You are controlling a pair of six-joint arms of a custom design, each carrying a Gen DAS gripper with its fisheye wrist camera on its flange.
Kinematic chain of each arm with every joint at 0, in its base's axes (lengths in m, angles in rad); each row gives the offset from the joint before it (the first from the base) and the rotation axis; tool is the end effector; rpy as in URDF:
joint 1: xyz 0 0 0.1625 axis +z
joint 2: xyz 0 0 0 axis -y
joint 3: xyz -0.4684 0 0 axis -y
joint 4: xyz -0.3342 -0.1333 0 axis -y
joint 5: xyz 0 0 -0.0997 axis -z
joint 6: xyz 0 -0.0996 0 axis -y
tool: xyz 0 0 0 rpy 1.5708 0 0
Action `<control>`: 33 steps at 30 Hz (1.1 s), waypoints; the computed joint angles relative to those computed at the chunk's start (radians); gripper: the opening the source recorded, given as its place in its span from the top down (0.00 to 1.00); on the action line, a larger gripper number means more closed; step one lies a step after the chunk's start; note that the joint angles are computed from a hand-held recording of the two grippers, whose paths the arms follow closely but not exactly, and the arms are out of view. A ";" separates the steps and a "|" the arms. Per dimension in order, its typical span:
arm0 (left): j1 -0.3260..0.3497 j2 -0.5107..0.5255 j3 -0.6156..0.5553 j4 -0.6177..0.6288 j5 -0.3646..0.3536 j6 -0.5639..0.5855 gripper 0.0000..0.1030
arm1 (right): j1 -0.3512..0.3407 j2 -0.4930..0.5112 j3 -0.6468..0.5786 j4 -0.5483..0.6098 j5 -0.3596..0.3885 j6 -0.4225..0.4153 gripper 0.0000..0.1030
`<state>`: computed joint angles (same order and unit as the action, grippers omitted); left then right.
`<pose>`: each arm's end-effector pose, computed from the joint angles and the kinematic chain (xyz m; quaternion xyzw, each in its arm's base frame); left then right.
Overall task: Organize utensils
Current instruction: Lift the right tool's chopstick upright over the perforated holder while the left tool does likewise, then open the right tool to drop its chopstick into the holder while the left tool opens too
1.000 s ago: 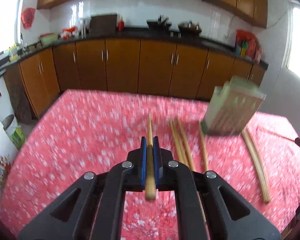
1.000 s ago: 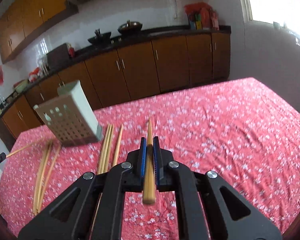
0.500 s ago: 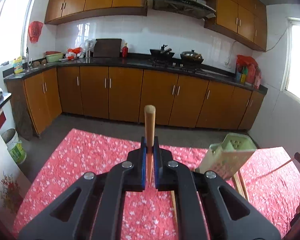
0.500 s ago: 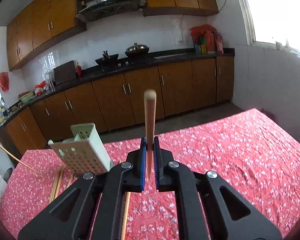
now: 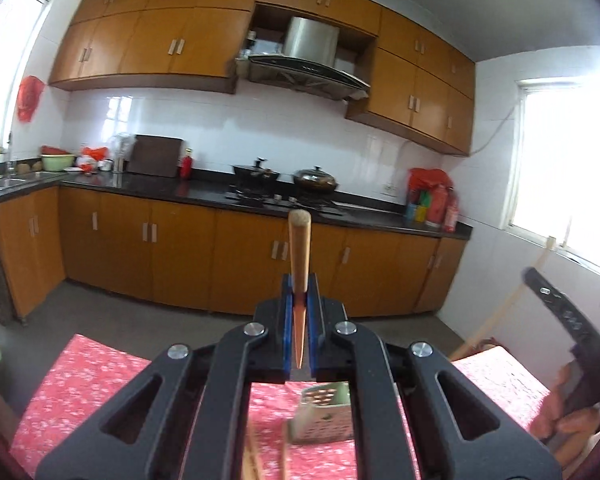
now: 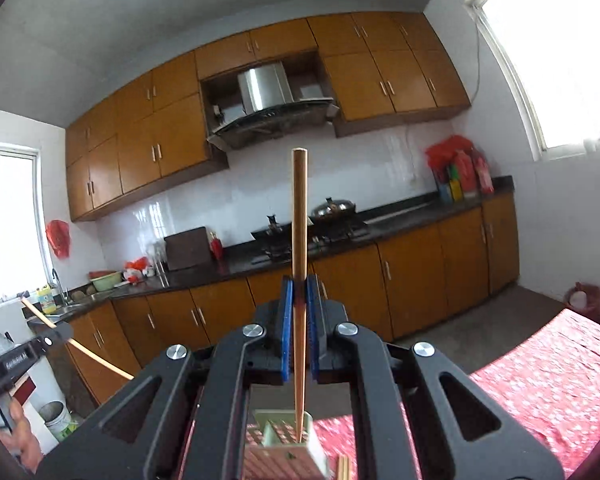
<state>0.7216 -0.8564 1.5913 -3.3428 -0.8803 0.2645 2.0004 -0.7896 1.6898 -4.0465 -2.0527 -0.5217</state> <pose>-0.3743 -0.5914 0.3391 0.2896 0.7825 -0.5313 0.1471 0.3397 -0.5322 0.3334 0.1633 -0.6865 0.6798 0.1998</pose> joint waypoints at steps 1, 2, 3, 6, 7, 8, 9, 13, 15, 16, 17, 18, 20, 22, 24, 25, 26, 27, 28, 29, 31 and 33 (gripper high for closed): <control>0.003 0.014 -0.010 0.009 -0.017 -0.009 0.93 | -0.008 0.019 -0.020 0.003 0.012 -0.002 0.93; 0.006 0.025 -0.018 0.016 -0.029 -0.017 0.93 | -0.014 0.029 -0.030 0.008 0.017 -0.003 0.93; 0.010 0.037 -0.028 0.027 -0.038 -0.025 0.93 | -0.022 0.045 -0.047 0.016 0.021 -0.006 0.93; 0.028 0.080 -0.063 0.068 -0.054 -0.044 0.93 | -0.036 0.072 -0.077 0.039 0.003 -0.005 0.93; 0.033 0.091 -0.067 0.075 -0.054 -0.049 0.93 | -0.046 0.075 -0.083 0.067 -0.004 0.014 0.93; 0.040 0.101 -0.074 0.089 -0.053 -0.054 0.93 | -0.048 0.075 -0.076 0.078 -0.013 0.024 0.93; 0.045 0.108 -0.075 0.097 -0.052 -0.058 0.93 | -0.053 0.076 -0.072 0.095 -0.023 0.031 0.93; 0.066 0.128 -0.083 0.161 -0.045 -0.097 0.93 | -0.058 0.075 -0.047 0.131 -0.057 0.058 0.93; 0.071 0.127 -0.077 0.179 -0.039 -0.113 0.93 | -0.064 0.064 -0.028 0.152 -0.058 0.081 0.91; 0.072 0.128 -0.078 0.187 -0.034 -0.119 0.92 | -0.064 0.061 -0.023 0.158 -0.058 0.085 0.88; 0.071 0.126 -0.073 0.184 -0.029 -0.119 0.91 | -0.063 0.057 -0.012 0.158 -0.061 0.088 0.75; 0.070 0.122 -0.068 0.180 -0.025 -0.118 0.88 | -0.060 0.056 -0.010 0.155 -0.066 0.086 0.55; 0.066 0.110 -0.048 0.160 -0.017 -0.117 0.81 | -0.053 0.049 0.009 0.116 -0.067 0.071 0.48; 0.061 0.096 -0.033 0.139 -0.012 -0.114 0.78 | -0.044 0.034 0.033 0.096 -0.067 0.057 0.48; 0.051 0.076 -0.004 0.108 -0.003 -0.113 0.74 | -0.038 0.016 0.059 0.077 -0.070 0.051 0.48; 0.047 0.064 0.012 0.090 0.003 -0.112 0.72 | -0.036 0.009 0.068 0.068 -0.077 0.049 0.48; 0.041 0.051 0.033 0.073 0.012 -0.110 0.71 | -0.033 -0.005 0.092 0.055 -0.082 0.054 0.47; 0.035 0.037 0.057 0.052 0.027 -0.106 0.70 | -0.034 -0.016 0.113 0.042 -0.088 0.059 0.46; 0.030 0.022 0.082 0.037 0.038 -0.106 0.70 | -0.033 -0.024 0.132 0.029 -0.101 0.062 0.45; 0.027 0.010 0.105 0.022 0.048 -0.104 0.69 | -0.033 -0.034 0.163 0.010 -0.127 0.066 0.45; 0.023 -0.020 0.168 -0.016 0.074 -0.103 0.68 | -0.047 -0.048 0.204 0.017 -0.169 0.084 0.45; 0.025 -0.036 0.223 -0.042 0.116 -0.100 0.66 | -0.065 -0.056 0.242 0.064 -0.213 0.116 0.45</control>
